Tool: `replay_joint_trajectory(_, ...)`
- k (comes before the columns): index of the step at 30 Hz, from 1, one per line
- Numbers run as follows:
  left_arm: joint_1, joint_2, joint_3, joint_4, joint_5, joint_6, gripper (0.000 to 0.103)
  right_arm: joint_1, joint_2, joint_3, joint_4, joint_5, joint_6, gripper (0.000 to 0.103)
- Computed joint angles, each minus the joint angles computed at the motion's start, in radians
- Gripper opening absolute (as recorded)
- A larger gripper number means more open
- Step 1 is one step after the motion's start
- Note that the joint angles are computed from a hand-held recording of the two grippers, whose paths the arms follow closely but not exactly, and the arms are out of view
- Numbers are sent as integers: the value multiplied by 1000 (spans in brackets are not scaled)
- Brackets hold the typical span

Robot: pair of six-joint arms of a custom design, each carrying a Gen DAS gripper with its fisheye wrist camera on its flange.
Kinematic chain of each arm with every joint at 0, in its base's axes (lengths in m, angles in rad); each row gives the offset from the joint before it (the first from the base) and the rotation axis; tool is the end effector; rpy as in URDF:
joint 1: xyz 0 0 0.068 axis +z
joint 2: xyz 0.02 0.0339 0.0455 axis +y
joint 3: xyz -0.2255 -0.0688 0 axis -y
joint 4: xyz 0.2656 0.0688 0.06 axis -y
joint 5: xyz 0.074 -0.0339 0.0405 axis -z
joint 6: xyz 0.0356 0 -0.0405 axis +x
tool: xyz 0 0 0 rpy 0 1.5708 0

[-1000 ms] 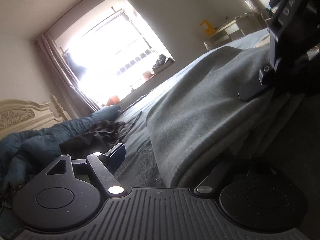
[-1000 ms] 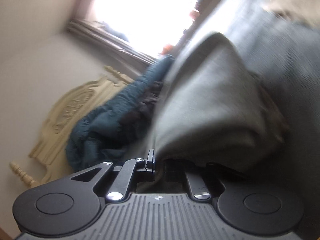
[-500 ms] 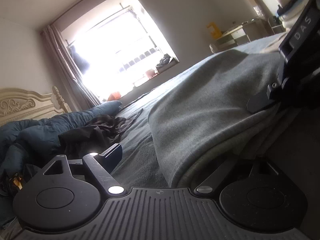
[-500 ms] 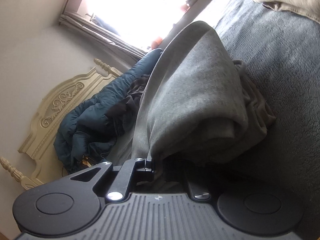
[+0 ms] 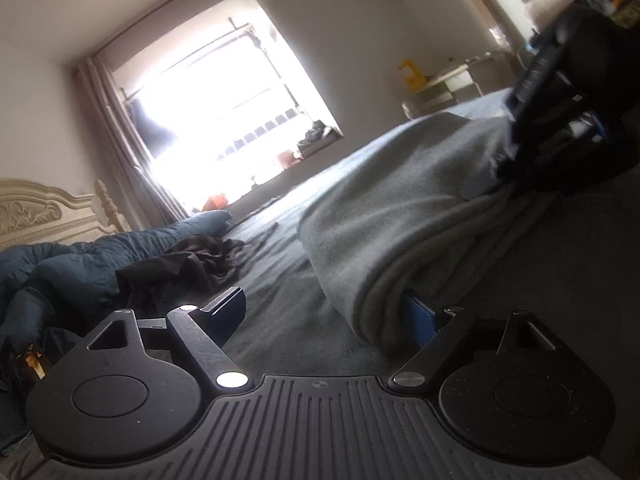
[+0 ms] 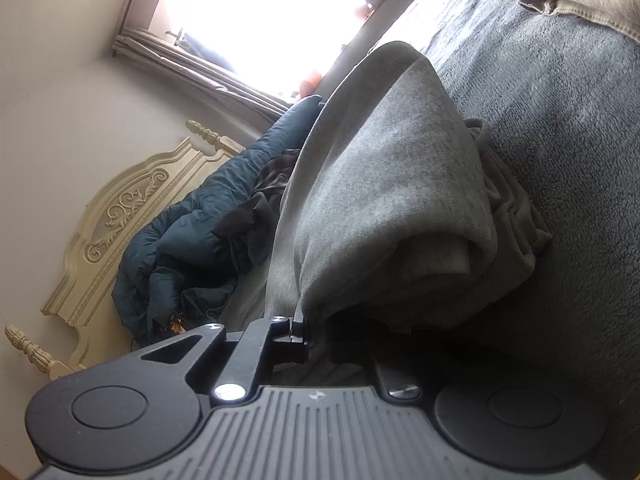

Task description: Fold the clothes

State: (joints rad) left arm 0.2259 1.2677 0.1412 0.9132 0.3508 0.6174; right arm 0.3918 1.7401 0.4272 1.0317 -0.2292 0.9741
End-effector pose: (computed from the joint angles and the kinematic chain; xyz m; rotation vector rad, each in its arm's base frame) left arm 0.2230 0.0387 0.0920 0.5900 1.6799 0.2968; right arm 0.2632 0.1175 0.0641 0.4090 1.9689 1.1297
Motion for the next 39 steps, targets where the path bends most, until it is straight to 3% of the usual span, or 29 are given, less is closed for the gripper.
replay_joint_trajectory(3,-29,58,36,38,-18,-28,85,8,-9,0,-10,14,-3,9)
replay_joint_trajectory(6,-62,243,59,229,-69,5,88,9,-11,0,-16,17,-4,9)
replay_joint_trajectory(9,-78,360,72,371,-106,17,98,13,-7,0,-15,22,-5,9)
replay_joint_trajectory(12,-48,207,33,240,-73,-5,96,10,-10,-4,-12,20,-3,9)
replay_joint_trajectory(14,6,104,-2,157,10,-4,93,3,-5,-7,-1,11,-4,9)
replay_joint_trajectory(17,69,40,-37,121,111,6,93,-6,10,-8,18,0,0,9)
replay_joint_trajectory(22,65,139,20,132,63,-6,94,-7,16,-5,22,-3,4,9)
replay_joint_trajectory(26,23,243,40,280,-30,2,98,-5,6,-6,10,-2,-4,9)
replay_joint_trajectory(30,-7,261,40,298,-102,-23,101,1,16,2,14,2,3,9)
replay_joint_trajectory(33,70,131,-21,195,8,10,98,-7,3,-8,6,-7,-7,9)
replay_joint_trajectory(39,284,-248,4,-294,237,-93,94,-59,-54,-50,-16,-89,-45,16)
